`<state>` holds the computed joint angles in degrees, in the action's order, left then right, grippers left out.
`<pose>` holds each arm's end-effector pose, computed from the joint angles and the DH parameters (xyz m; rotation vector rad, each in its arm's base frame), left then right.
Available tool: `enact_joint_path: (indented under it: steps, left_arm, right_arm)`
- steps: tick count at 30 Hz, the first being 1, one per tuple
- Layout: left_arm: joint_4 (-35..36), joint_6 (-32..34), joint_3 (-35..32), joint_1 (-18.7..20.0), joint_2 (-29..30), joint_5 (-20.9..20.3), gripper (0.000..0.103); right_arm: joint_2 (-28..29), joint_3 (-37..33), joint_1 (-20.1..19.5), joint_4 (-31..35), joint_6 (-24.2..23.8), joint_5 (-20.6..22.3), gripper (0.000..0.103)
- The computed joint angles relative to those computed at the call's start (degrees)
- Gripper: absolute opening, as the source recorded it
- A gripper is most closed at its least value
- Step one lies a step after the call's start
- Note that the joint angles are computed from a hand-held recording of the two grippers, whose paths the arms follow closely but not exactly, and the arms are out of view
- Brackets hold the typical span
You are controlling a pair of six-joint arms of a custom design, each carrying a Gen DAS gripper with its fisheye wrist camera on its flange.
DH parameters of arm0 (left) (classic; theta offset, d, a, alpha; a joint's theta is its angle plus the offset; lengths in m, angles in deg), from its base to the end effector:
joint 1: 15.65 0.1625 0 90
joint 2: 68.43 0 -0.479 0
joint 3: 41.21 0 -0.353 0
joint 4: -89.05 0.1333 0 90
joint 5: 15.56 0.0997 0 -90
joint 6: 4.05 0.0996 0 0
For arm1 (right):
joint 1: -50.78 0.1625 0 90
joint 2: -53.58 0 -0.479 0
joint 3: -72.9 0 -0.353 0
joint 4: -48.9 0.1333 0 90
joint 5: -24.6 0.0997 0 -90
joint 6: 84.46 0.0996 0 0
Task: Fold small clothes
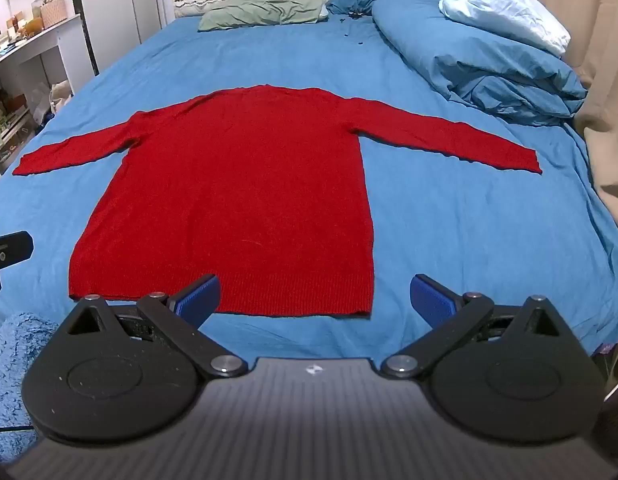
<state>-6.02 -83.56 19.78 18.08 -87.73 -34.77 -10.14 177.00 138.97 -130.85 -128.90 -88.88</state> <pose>-0.5193 -0.6201 0.0003 0.0554 1.9700 -1.0240 0.0741 -0.6179 0.3795 0.6385 -2.2477 0.7934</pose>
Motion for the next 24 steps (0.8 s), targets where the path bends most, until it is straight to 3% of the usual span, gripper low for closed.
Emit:
enact_joint_path:
  steps: [6, 11, 24]
  left_arm:
    - [3.64, -3.25, -1.01, -0.39, 0.29, -0.12, 0.103]
    - [-1.63, 0.07, 0.85, 0.23, -0.11, -0.12, 0.103]
    - [0.74, -1.95, -0.15, 0.31, -0.05, -0.3, 0.103]
  right_arm:
    - [0.04, -0.14, -0.03, 0.34, 0.07, 0.17, 0.103]
    - [0.48, -0.11, -0.02, 0.06, 0.21, -0.18, 0.103]
    - [0.63, -0.32, 0.11, 0.79, 0.04, -0.91, 0.103]
